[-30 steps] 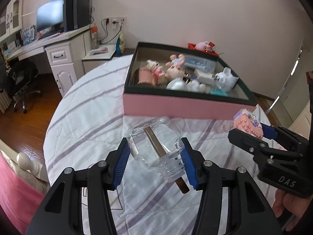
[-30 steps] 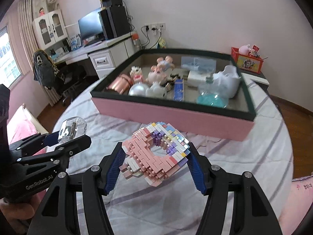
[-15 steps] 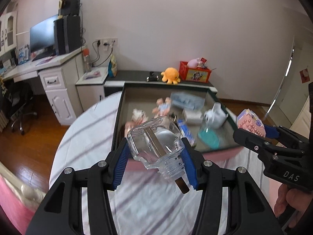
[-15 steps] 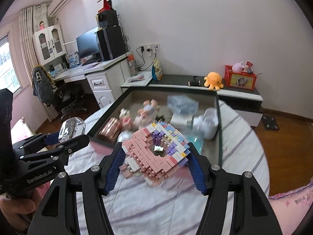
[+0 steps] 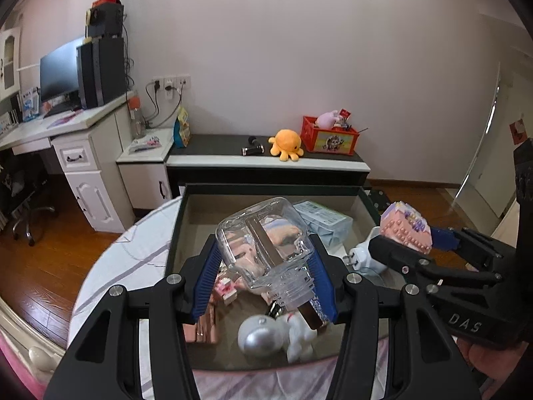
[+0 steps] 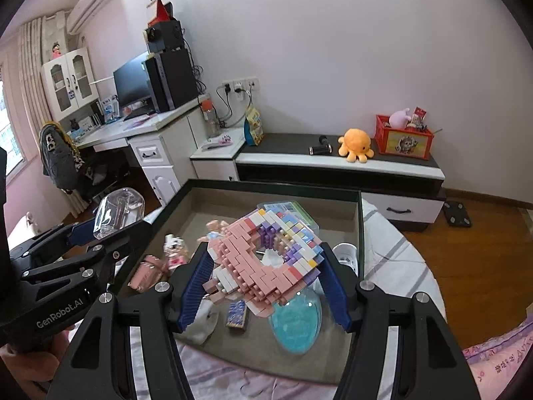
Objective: Organize rigid objects
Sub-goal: 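Lower bottle into box with left tool while right tool lowers block ring in, then open both tools and withdraw them from the box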
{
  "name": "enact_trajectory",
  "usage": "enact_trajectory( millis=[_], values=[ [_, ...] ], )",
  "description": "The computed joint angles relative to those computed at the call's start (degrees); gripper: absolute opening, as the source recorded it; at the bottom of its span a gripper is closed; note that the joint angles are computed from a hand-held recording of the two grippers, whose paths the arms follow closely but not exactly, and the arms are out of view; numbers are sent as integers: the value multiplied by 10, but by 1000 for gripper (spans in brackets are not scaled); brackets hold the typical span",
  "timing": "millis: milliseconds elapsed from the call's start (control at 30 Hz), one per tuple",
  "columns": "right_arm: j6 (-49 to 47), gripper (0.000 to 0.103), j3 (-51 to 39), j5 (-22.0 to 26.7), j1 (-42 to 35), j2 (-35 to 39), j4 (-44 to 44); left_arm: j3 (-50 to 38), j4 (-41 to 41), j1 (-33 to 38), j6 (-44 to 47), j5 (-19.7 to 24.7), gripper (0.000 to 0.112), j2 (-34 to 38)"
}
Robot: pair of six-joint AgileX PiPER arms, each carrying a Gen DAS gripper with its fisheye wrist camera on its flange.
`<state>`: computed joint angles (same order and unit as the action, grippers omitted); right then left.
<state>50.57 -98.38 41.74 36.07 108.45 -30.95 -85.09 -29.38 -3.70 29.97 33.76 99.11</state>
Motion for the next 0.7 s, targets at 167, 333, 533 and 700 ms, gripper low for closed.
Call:
enact_trajectory(
  millis=[167, 333, 533, 700],
  values=[
    [-51, 64, -40, 10, -28, 47, 49, -43, 22, -8, -28, 3, 53, 59],
    [-103, 64, -92, 36, -40, 92, 85, -80, 27, -8, -36, 21, 53, 110],
    [-139, 65, -126, 65, -47, 121, 110, -88, 14, -6, -26, 32, 57, 133],
    [-122, 91, -119, 80, -43, 112, 95, -60, 72, 1, -105, 8, 91, 109]
  ],
)
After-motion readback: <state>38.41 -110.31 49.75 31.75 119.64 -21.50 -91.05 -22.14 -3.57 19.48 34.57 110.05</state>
